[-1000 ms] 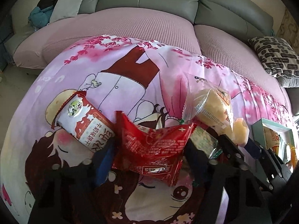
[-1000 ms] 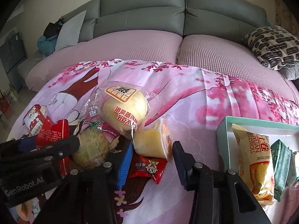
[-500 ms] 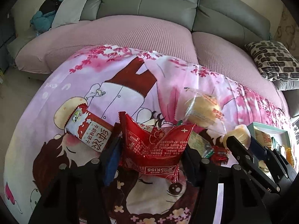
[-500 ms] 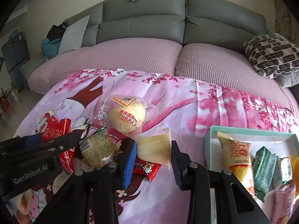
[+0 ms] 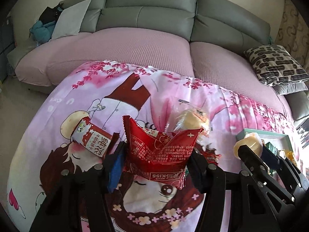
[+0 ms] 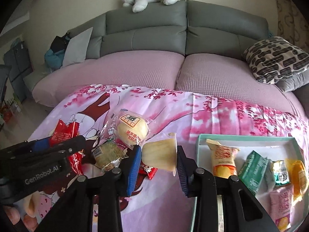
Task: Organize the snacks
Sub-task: 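Carry the red bag and yellow pudding cup over the tray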
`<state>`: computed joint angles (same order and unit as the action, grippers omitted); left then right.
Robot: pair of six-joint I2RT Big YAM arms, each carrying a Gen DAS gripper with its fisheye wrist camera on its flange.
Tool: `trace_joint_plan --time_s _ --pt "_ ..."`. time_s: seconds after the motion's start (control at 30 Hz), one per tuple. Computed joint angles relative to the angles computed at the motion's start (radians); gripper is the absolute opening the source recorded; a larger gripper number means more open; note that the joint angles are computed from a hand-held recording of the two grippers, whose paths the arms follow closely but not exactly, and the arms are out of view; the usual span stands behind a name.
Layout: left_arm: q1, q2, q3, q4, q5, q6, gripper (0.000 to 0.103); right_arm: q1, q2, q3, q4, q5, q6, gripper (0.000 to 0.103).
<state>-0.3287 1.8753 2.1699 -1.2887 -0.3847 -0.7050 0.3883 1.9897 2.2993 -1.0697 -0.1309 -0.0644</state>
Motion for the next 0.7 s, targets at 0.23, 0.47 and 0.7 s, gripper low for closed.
trace_joint_plan --time_s 0.23,0.47,0.7 --pt "-0.033 0.025 0.065 -0.008 -0.016 0.027 0.061 -0.035 -0.091 -0.113 0.059 0.005 0.018 0.038" --pt "-0.083 0.106 0.216 -0.038 -0.008 0.086 0.061 -0.107 -0.153 -0.175 0.101 0.039 0.052 0.038" --pt "-0.136 0.273 0.513 -0.137 0.028 0.158 0.061 -0.194 -0.164 -0.175 0.093 0.079 0.11 0.038"
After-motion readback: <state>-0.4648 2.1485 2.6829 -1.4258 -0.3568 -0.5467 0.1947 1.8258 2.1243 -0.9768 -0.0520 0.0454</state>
